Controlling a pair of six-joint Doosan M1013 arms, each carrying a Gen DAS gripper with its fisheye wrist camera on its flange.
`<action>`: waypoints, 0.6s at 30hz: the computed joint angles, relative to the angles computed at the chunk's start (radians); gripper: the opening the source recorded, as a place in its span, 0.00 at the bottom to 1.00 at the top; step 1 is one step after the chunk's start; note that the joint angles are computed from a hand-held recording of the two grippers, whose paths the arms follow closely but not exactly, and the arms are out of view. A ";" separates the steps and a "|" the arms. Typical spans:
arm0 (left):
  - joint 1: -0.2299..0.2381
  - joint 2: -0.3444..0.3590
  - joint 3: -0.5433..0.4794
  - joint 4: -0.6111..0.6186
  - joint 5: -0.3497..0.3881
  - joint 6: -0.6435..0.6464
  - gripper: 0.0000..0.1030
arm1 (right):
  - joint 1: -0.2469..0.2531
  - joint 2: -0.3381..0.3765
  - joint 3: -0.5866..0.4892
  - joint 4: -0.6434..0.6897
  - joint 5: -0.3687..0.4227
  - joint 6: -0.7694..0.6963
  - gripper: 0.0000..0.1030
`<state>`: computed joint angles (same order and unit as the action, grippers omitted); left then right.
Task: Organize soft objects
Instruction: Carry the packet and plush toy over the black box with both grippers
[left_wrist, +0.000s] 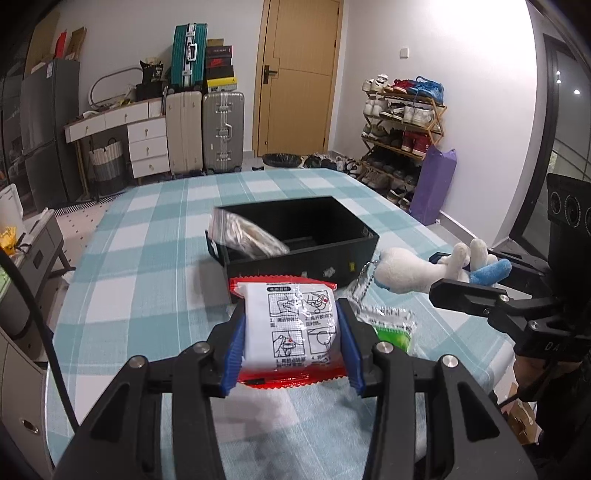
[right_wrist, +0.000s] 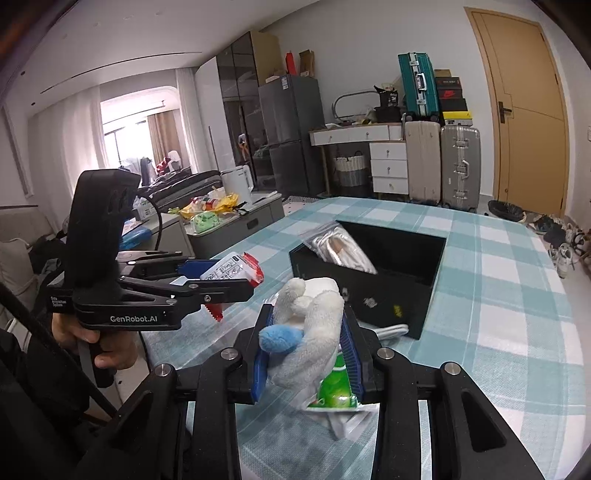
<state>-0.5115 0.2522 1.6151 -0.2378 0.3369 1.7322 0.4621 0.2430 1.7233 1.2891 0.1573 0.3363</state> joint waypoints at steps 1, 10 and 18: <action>0.000 0.002 -0.004 0.002 -0.002 -0.002 0.43 | 0.000 0.000 -0.002 -0.007 -0.008 0.008 0.33; 0.014 0.033 -0.056 -0.087 -0.026 0.053 0.43 | -0.007 0.014 -0.042 -0.228 -0.047 0.248 0.33; 0.018 0.064 -0.107 -0.099 -0.026 0.066 0.43 | -0.023 0.035 -0.090 -0.512 -0.044 0.539 0.33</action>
